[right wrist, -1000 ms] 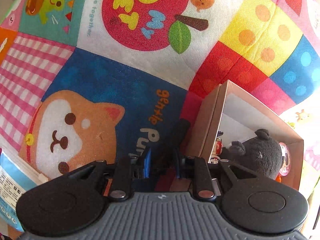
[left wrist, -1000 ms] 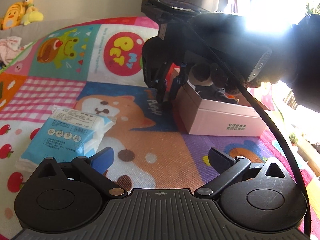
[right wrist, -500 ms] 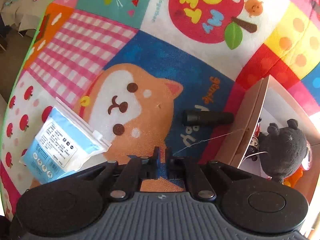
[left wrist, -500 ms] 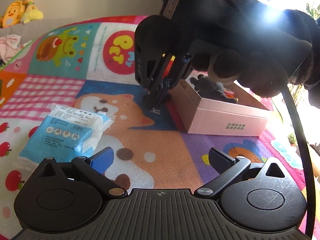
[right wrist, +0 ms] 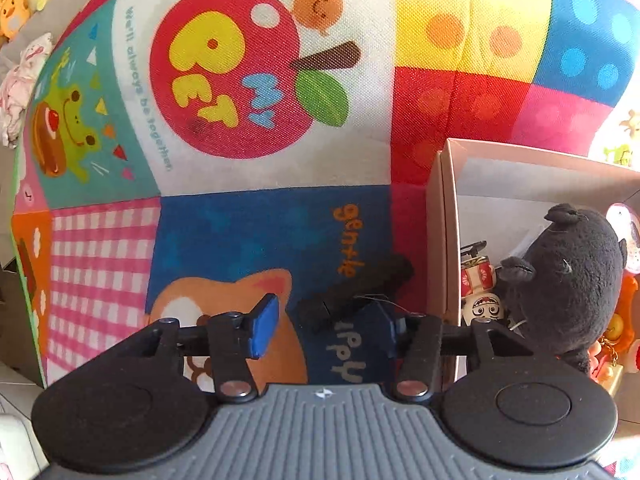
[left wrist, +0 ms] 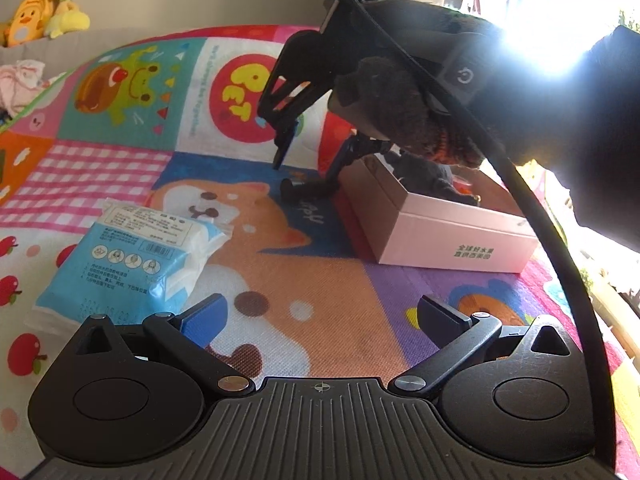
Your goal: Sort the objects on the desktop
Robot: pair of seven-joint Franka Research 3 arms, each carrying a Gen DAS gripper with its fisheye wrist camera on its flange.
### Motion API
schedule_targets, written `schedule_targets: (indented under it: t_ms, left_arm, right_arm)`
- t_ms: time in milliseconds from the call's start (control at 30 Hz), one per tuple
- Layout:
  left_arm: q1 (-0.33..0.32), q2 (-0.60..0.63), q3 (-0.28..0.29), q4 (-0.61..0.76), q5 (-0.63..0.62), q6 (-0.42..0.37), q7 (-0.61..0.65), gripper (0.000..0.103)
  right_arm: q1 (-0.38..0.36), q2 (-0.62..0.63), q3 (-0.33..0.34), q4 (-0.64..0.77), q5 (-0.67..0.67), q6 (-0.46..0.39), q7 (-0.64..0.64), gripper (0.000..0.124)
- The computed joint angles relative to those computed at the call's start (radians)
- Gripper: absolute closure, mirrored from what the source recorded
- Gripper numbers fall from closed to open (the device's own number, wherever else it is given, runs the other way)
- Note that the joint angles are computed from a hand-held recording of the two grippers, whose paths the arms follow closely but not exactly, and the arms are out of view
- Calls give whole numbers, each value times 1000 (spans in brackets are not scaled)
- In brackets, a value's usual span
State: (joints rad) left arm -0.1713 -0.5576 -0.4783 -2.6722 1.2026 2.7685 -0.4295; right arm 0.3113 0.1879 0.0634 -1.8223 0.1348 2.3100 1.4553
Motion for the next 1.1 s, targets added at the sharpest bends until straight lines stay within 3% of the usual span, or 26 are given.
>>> schedule_targets:
  t_ms: [133, 300, 333, 367, 400, 433, 467, 500, 533, 600, 633, 800, 967, 1100]
  left_arm:
    - [0, 1, 3, 0, 1, 4, 0, 0]
    - [-2, -3, 0, -1, 3, 3, 0, 0]
    - [-2, -5, 0, -2, 4, 3, -1, 0]
    - [-2, -6, 0, -2, 6, 4, -2, 0]
    - [-2, -7, 0, -2, 6, 4, -2, 0]
    - [-2, -8, -1, -2, 6, 4, -2, 0]
    - [-3, -9, -1, -3, 7, 5, -2, 0]
    - [-2, -9, -1, -2, 9, 7, -3, 0]
    - [-2, -9, 0, -2, 10, 10, -2, 0]
    - [-3, -6, 1, 0, 7, 12, 4, 0]
    - [-3, -4, 1, 1, 4, 10, 8, 0]
    - [1, -8, -3, -3, 14, 14, -2, 0]
    - [4, -12, 4, -9, 14, 28, -12, 0]
    - [15, -23, 3, -17, 18, 49, -28, 0]
  right_arm:
    - [41, 7, -3, -32, -129, 95, 41, 71]
    - [45, -8, 1, -56, -167, 98, -6, 73]
    - [33, -17, 8, -58, -137, 62, -60, 85]
    - [12, -15, 19, -39, -62, -30, -148, 105]
    - [-7, -2, 23, 2, 9, -150, -209, 110]
    - [-26, -10, 24, 13, 75, -215, -264, 111]
    - [-48, -34, 34, -1, 125, -225, -328, 111]
    - [-46, -74, 25, -35, 164, -179, -404, 111]
    - [-44, -118, 25, -89, 188, -77, -465, 110]
    - [-31, -159, 26, -160, 176, 113, -543, 88]
    - [-26, -153, 26, -164, 164, 156, -565, 71]
    - [-19, -93, 23, -134, 174, 150, -600, 69]
    - [13, -22, 22, -128, 96, 246, -517, 74]
    - [-12, -10, 24, -91, 134, 104, -524, 75]
